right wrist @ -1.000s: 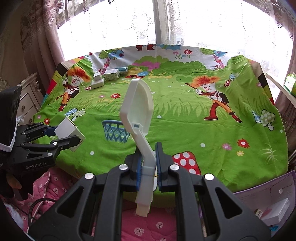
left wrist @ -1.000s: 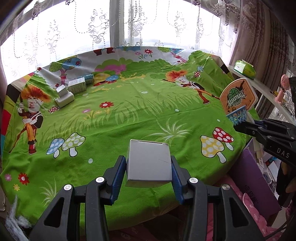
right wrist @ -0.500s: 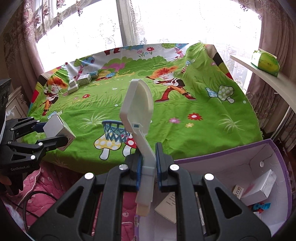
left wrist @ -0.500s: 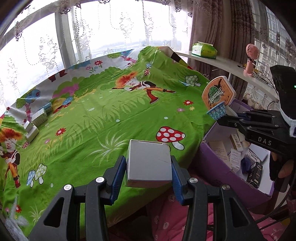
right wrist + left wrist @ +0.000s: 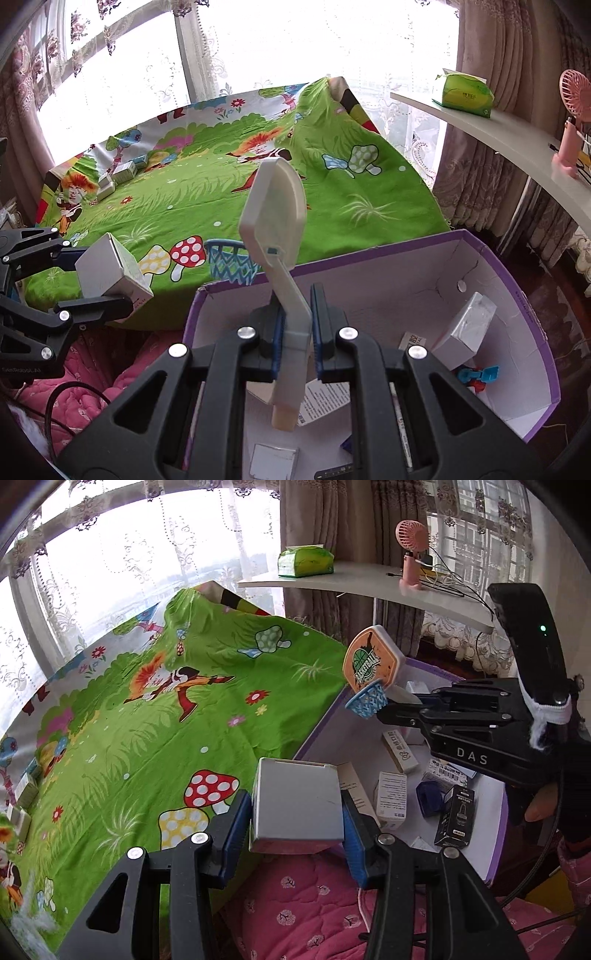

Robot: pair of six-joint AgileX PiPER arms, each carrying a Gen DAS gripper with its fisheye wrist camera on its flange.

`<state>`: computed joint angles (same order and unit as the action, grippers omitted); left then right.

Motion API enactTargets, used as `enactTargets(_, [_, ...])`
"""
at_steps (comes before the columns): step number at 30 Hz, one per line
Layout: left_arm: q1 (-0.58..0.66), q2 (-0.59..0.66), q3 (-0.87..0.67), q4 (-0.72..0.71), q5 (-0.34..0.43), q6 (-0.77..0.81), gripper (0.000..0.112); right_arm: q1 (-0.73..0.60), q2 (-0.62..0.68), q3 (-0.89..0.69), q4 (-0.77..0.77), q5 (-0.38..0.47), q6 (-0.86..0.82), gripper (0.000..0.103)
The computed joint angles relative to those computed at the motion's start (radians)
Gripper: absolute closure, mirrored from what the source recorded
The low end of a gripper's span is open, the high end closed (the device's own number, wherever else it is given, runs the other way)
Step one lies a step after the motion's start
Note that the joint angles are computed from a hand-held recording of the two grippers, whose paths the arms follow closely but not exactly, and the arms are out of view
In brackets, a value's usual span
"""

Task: Organize rigid objects
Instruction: 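Carry the hoop toy and white cube box over the storage box, then open both grippers to drop the hoop toy and cube box inside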

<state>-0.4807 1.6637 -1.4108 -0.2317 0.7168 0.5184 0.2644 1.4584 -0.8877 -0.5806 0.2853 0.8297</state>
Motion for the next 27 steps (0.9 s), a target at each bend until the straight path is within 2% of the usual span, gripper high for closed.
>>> enactTargets(5, [-0.104, 0.039, -0.046, -0.005, 0.034, 0.015, 0.065, -0.077, -0.054, 0.062, 0.005, -0.001, -0.006, 0.087])
enactTargets(10, [-0.165, 0.075, -0.063, -0.032, 0.023, 0.052, 0.065, -0.13, -0.088, 0.088, -0.028, 0.038, 0.009, 0.087])
enactTargets(12, [-0.152, 0.094, -0.077, -0.126, 0.036, 0.12, 0.064, -0.139, -0.089, 0.084, -0.047, 0.066, 0.016, 0.087])
enactTargets(13, [-0.13, 0.106, -0.082, -0.219, 0.051, 0.188, 0.063, -0.143, -0.084, 0.076, -0.055, 0.088, 0.02, 0.087])
enactTargets(14, [-0.108, 0.124, -0.096, -0.291, 0.08, 0.232, 0.054, -0.142, -0.075, 0.066, -0.068, 0.117, 0.033, 0.086])
enactTargets(16, [-0.086, 0.154, -0.122, -0.326, 0.113, 0.219, 0.036, -0.134, -0.049, 0.034, -0.097, 0.188, 0.056, 0.076])
enactTargets(18, [-0.038, 0.168, -0.126, -0.383, 0.132, 0.224, 0.035, -0.108, -0.022, 0.001, -0.165, 0.264, 0.133, 0.039])
enactTargets(20, [0.029, 0.178, -0.122, -0.425, 0.145, 0.215, 0.035, -0.096, -0.021, -0.014, -0.153, 0.25, 0.127, 0.037])
enactTargets(22, [0.103, 0.171, -0.094, -0.435, 0.113, 0.211, 0.034, -0.047, 0.009, -0.064, -0.154, 0.265, 0.11, 0.037])
enactTargets(24, [0.174, 0.162, -0.07, -0.376, 0.049, 0.164, 0.034, 0.026, 0.07, -0.142, -0.166, 0.299, 0.097, 0.036])
enactTargets(27, [0.297, 0.138, -0.022, -0.275, -0.07, 0.112, 0.034, 0.125, 0.196, -0.298, -0.085, 0.299, -0.025, 0.031])
